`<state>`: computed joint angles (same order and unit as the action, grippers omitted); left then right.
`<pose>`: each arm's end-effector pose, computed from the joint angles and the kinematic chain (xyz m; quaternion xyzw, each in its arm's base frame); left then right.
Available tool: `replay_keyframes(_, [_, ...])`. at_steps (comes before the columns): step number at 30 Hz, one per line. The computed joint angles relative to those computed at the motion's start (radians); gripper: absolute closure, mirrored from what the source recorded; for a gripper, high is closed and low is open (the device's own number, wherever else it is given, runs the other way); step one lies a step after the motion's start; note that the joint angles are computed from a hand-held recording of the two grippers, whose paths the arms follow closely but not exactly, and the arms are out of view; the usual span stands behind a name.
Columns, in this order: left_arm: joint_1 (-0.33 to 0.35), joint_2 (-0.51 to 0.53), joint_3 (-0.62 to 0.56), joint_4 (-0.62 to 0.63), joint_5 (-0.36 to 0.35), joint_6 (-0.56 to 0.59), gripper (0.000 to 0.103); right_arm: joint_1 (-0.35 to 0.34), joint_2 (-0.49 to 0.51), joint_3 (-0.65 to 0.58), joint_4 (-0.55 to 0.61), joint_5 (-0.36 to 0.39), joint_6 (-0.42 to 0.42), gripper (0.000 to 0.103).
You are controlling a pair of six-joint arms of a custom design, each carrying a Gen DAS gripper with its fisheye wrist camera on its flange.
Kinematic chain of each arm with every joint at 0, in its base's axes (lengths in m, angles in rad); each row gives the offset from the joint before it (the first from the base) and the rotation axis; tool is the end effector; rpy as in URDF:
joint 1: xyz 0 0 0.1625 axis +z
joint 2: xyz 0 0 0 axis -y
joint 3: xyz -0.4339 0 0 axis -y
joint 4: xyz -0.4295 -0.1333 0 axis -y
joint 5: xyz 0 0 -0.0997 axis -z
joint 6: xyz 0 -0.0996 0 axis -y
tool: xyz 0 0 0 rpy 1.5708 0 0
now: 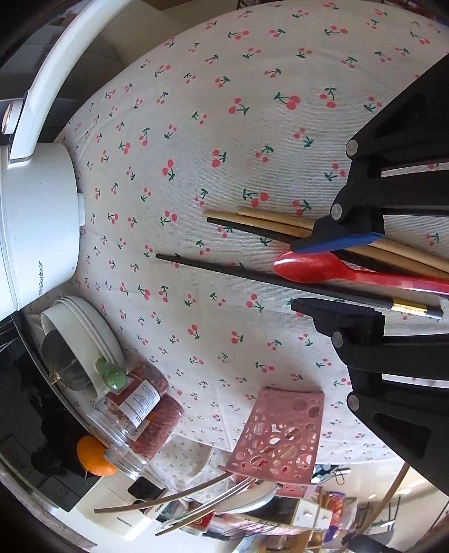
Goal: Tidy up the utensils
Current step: 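Grasp the red plastic spoon with the right tool while the left tool lifts its chopstick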
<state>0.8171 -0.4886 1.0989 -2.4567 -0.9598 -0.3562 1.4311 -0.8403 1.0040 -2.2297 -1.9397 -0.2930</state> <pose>-0.4450 -0.7525 0.0686 0.1460 0.9342 -0.2683 0.1842 -0.0212 -0.8505 0.3813 0.0282 -0.9537 0.1971 0.2254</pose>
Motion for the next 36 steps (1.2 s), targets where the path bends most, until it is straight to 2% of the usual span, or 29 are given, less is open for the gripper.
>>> replay_keyframes(7, [0.005,0.003,-0.011,0.006,-0.003,-0.008,0.096,-0.008,0.033,-0.056,0.007,0.035,-0.026,0.077])
replay_keyframes(9, [0.007,0.005,-0.015,0.012,-0.003,-0.007,0.096,-0.009,0.042,-0.069,0.019,0.025,-0.032,0.078])
replay_keyframes(11, [0.007,0.007,-0.019,0.018,-0.002,-0.010,0.096,-0.014,0.045,-0.076,0.041,0.027,-0.027,0.086])
replay_keyframes(14, [0.007,0.010,-0.024,0.028,0.002,-0.012,0.096,-0.018,0.045,-0.083,0.082,0.021,-0.022,0.092])
replay_keyframes(22, [0.002,0.010,-0.022,0.030,0.014,-0.008,0.096,-0.016,0.001,-0.020,0.102,0.023,-0.063,0.098])
replay_keyframes(27, [-0.011,-0.005,0.004,-0.020,0.032,0.010,0.096,0.004,-0.074,0.079,-0.011,0.039,-0.101,0.098])
replay_keyframes(31, [-0.027,-0.020,0.032,-0.100,0.070,0.047,0.096,0.031,-0.150,0.183,-0.156,0.043,-0.137,0.098])
replay_keyframes(34, [-0.039,-0.032,0.064,-0.227,0.083,0.091,0.096,0.047,-0.202,0.249,-0.252,0.080,-0.149,0.098])
replay_keyframes(36, [-0.048,-0.032,0.085,-0.354,0.104,0.149,0.096,0.056,-0.229,0.279,-0.302,0.111,-0.142,0.098])
